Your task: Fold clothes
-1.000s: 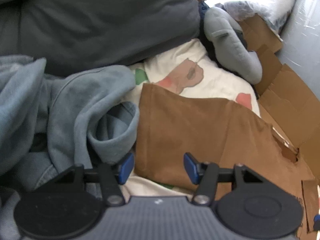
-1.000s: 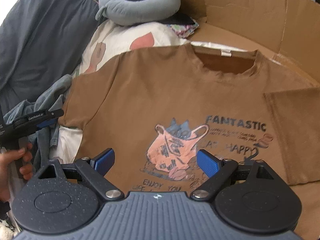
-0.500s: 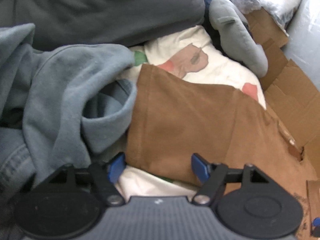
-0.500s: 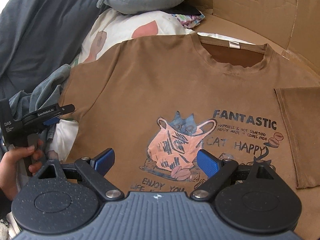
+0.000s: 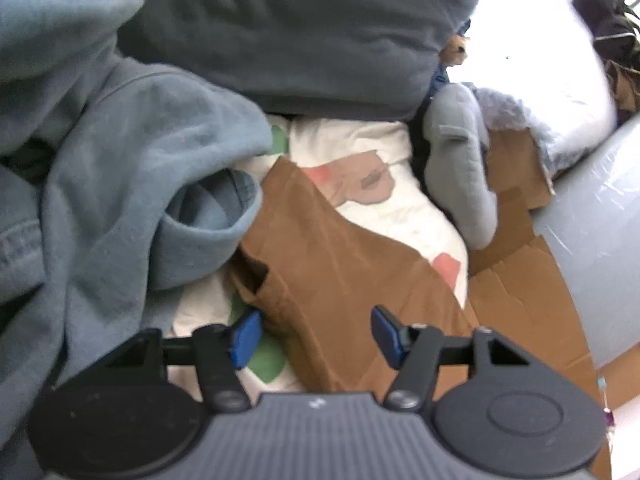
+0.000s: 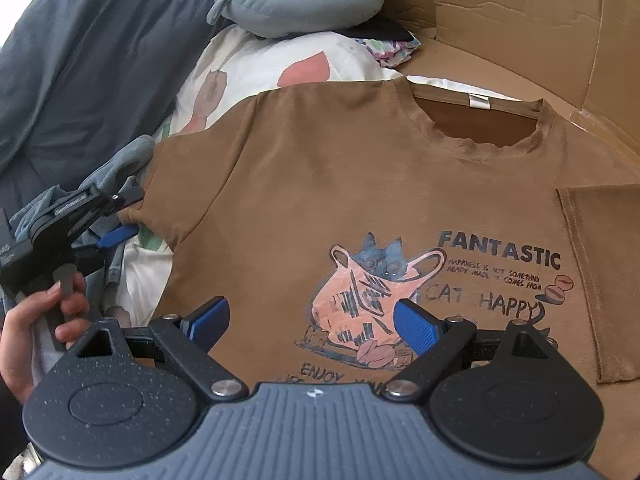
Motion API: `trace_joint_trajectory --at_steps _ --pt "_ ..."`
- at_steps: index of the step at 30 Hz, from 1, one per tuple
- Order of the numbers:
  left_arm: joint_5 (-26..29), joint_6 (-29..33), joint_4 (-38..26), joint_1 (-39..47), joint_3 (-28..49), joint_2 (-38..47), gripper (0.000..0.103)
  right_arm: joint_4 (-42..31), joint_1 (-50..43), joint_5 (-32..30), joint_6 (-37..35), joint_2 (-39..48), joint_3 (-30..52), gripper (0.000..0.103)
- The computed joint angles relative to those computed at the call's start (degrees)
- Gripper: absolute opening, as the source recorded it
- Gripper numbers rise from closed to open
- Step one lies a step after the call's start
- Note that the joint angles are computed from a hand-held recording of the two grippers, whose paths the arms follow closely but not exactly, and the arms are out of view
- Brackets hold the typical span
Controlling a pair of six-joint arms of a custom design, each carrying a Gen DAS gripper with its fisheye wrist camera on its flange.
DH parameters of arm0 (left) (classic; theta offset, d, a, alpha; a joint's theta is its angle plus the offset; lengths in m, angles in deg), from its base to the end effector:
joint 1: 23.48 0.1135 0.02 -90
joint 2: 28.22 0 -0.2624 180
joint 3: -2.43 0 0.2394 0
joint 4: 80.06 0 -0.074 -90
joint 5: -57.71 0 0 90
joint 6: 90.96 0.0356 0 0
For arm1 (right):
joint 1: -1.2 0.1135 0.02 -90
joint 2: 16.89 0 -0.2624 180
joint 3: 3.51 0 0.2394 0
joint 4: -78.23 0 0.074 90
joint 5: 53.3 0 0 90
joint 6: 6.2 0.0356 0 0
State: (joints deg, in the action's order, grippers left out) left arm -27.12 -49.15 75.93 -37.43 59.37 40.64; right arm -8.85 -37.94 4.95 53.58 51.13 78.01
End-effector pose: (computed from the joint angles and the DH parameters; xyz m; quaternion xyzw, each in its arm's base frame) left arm 0.2401 -0.0630 0.2446 -0.2423 0.8564 -0.2687 0.3682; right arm 0.1546 -0.1016 0.3127 0.0351 0.9522 0.1445 0.2670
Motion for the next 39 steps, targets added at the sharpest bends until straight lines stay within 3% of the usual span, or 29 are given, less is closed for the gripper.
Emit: trace_joint_trajectory --at_steps 2,6,9,17,25,34,39 --pt "-0.4 -1.3 0.4 -0.2 0.0 1.2 0.044 0.7 0.1 -0.2 0.4 -0.5 -0.8 0.091" --pt "-2.0 -4.2 0.8 0.1 -1.0 1.7 0.022 2.1 2.0 -0.2 2.2 -0.8 -2.8 0.077" --pt "-2.0 -5.6 1.4 1.1 -2.1 -0.1 0.015 4.5 5.5 0.1 5.6 -1.3 -5.0 0.066" --pt "-2.2 -6.3 1.7 1.5 -2.4 -1.9 0.01 11.4 16.3 0.2 16.5 -1.6 -9.0 0.034" --pt "0.3 0.3 -2.1 1.2 1.7 -2.4 0.009 21.2 25.1 -2.3 30.1 3.1 -10.6 0.009" --pt "6.4 6.9 -7.5 3.0 7.1 -1.1 0.008 32.7 34.2 -3.4 45.4 5.3 -13.6 0.004" --pt "8.2 8.4 -9.7 2.4 9.0 -1.4 0.008 36.2 36.7 -2.8 49.8 6.7 -15.7 0.002"
